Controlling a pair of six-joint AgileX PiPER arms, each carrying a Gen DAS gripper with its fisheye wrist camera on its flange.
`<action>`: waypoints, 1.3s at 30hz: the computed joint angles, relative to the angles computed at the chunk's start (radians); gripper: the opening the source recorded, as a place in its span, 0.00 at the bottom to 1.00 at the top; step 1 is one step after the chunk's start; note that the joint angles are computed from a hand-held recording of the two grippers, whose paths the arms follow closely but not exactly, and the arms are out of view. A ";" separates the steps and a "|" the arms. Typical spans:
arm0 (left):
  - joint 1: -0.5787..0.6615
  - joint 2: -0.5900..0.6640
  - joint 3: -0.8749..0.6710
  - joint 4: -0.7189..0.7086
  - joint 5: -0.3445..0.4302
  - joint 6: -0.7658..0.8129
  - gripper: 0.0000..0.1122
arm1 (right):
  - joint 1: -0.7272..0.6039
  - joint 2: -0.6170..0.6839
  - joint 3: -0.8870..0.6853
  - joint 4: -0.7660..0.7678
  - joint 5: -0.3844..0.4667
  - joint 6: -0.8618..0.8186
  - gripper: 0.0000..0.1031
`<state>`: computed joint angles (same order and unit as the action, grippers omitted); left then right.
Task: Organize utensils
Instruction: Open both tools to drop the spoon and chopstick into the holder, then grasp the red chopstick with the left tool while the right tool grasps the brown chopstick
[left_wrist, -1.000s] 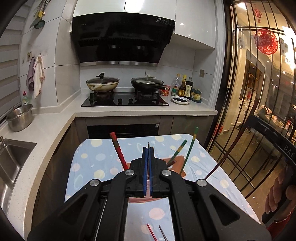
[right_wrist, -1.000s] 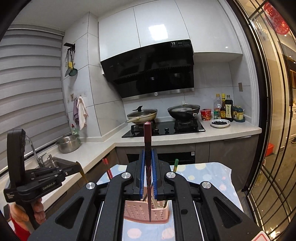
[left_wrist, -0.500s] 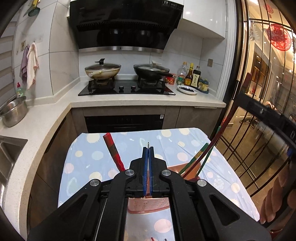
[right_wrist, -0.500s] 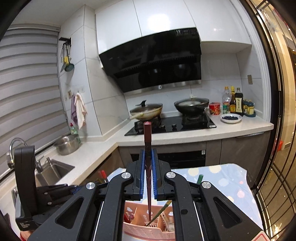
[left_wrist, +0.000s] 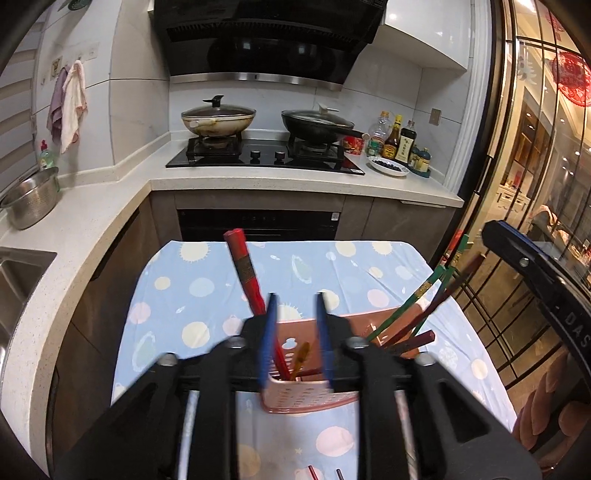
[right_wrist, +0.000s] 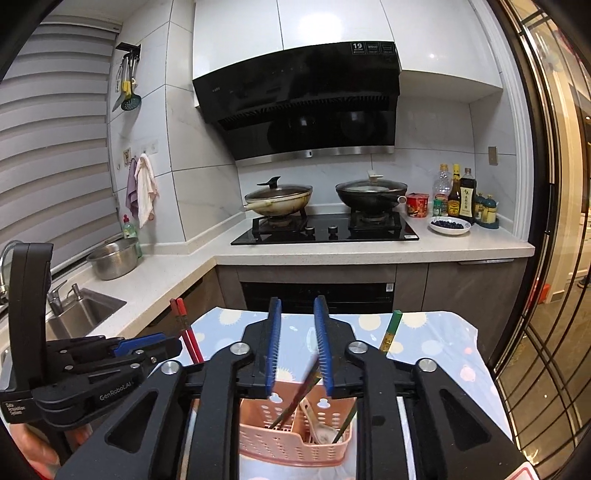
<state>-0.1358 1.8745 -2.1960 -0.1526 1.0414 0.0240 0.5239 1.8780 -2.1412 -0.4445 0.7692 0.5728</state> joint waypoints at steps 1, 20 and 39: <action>-0.002 -0.017 0.025 0.007 -0.016 -0.001 0.28 | 0.003 -0.017 0.023 -0.011 -0.008 0.010 0.24; -0.040 -0.408 0.619 0.062 -0.218 -0.012 0.35 | 0.165 -0.446 0.682 -0.272 -0.058 0.324 0.27; -0.152 -0.841 1.364 0.216 -0.319 -0.207 0.49 | 0.821 -0.581 1.279 -0.449 0.150 0.999 0.27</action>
<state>-0.2878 1.0337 -0.8325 0.0638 0.7221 -0.1835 1.3447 1.2972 -0.8622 -0.8937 0.9191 1.5718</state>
